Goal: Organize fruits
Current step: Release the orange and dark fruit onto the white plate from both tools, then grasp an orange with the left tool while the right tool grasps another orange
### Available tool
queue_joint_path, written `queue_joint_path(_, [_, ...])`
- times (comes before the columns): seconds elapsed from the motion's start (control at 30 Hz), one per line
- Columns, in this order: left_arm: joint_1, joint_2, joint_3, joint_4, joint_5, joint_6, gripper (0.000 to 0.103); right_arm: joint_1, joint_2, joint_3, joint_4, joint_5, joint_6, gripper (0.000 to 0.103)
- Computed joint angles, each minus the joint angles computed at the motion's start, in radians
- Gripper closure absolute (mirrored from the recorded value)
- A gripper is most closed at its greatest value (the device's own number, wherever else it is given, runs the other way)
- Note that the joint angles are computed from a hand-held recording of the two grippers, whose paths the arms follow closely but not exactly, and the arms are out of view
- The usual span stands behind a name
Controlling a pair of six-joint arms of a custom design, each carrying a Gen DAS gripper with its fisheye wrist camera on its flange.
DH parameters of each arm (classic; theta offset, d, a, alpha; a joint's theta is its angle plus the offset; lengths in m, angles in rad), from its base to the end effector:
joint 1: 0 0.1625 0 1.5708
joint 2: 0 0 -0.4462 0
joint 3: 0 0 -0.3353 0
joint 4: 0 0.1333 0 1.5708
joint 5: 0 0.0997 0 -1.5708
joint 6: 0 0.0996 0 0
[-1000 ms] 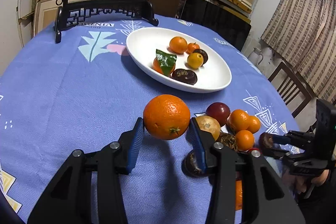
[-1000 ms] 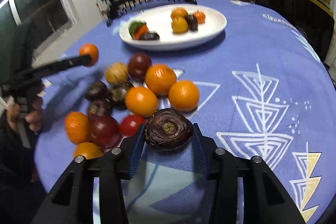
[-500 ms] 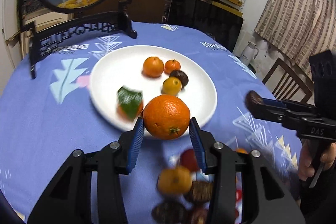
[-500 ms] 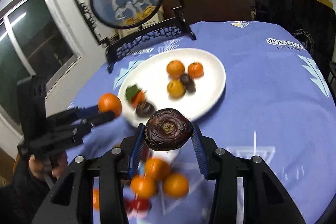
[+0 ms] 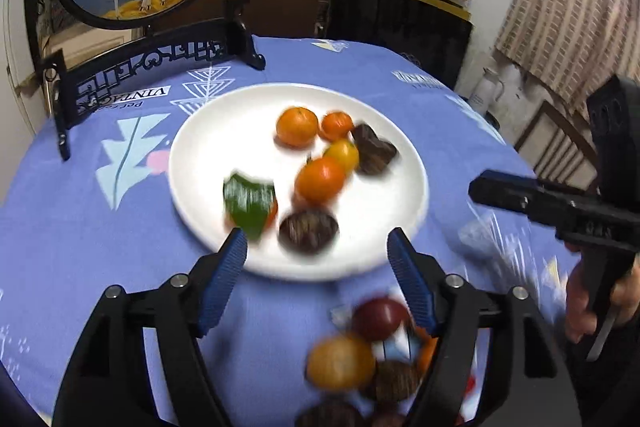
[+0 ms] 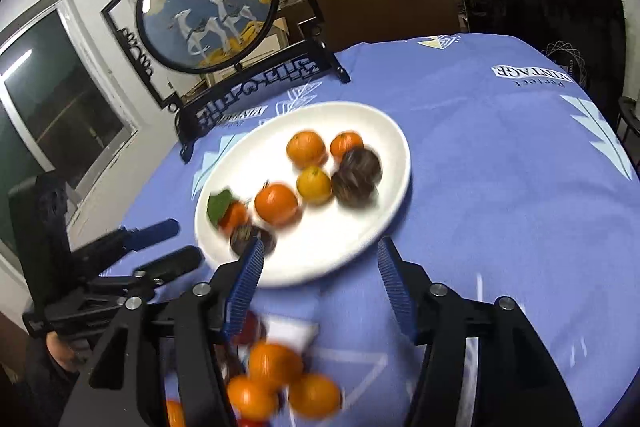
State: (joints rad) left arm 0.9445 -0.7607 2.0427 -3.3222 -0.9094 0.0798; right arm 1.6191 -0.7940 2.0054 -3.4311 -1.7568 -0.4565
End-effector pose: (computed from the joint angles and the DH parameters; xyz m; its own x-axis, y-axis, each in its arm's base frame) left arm -0.1608 -0.5541 0.1237 -0.7580 0.2943 -0.5821 0.5850 0.7013 -0.4072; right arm 0.1422 -0.5631 0.1491 -0.8690 -0.2932 0.3986 -0.4696 0.7426 -0.4775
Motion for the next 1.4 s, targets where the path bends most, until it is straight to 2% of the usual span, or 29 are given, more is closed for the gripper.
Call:
queue_joint_path(0.2, [-0.09, -0.072, 0.283, -0.128, 0.011, -0.012, 0.032, -0.048, -0.053, 0.176, -0.103, 0.02, -0.012, 0.041])
queue_joint_path(0.4, [-0.156, -0.062, 0.476, -0.245, 0.025, -0.089, 0.033, -0.082, -0.062, 0.292, -0.201, 0.026, -0.033, 0.041])
queue_joint_path(0.47, [-0.16, -0.05, 0.491, -0.263, 0.011, -0.091, 0.039, -0.084, -0.06, 0.31, -0.216, 0.029, -0.038, 0.041])
queue_joint_path(0.67, [-0.157, 0.023, 0.49, -0.326, -0.032, -0.108, 0.042, -0.08, -0.044, 0.31, -0.238, 0.0, -0.039, 0.041])
queue_joint_path(0.8, [-0.132, 0.041, 0.501, -0.38, -0.08, -0.138, 0.043, -0.082, -0.039, 0.278, -0.185, -0.004, -0.018, 0.041])
queue_joint_path(0.83, [-0.128, 0.042, 0.505, -0.387, -0.088, -0.142, 0.045, -0.077, -0.032, 0.267, -0.17, -0.009, -0.017, 0.041])
queue_joint_path(0.9, [-0.118, 0.038, 0.519, -0.405, -0.139, -0.138, 0.058, -0.065, -0.017, 0.248, -0.16, -0.025, -0.028, 0.041])
queue_joint_path(1.0, [-0.135, 0.054, 0.538, -0.435, -0.124, -0.132, 0.059, -0.055, 0.006, 0.223, -0.147, -0.043, -0.035, 0.041])
queue_joint_path(1.1, [-0.122, 0.052, 0.532, -0.438, -0.144, -0.133, 0.059, -0.056, 0.02, 0.197, -0.105, -0.045, -0.029, 0.041])
queue_joint_path(1.13, [-0.12, 0.052, 0.531, -0.439, -0.145, -0.132, 0.059, -0.056, 0.028, 0.186, -0.086, -0.054, -0.024, 0.053])
queue_joint_path(1.17, [-0.121, 0.051, 0.53, -0.44, -0.144, -0.133, 0.059, -0.054, 0.035, 0.182, -0.084, -0.064, -0.027, 0.056])
queue_joint_path(1.2, [-0.127, 0.053, 0.532, -0.443, -0.136, -0.132, 0.06, -0.05, 0.04, 0.189, -0.111, -0.066, -0.045, 0.066])
queue_joint_path(1.27, [-0.127, 0.042, 0.532, -0.443, -0.134, -0.13, 0.06, -0.053, 0.03, 0.197, -0.095, -0.046, -0.043, 0.067])
queue_joint_path(1.4, [-0.128, 0.007, 0.537, -0.471, -0.134, -0.124, 0.06, -0.056, 0.017, 0.228, -0.157, -0.027, -0.056, 0.067])
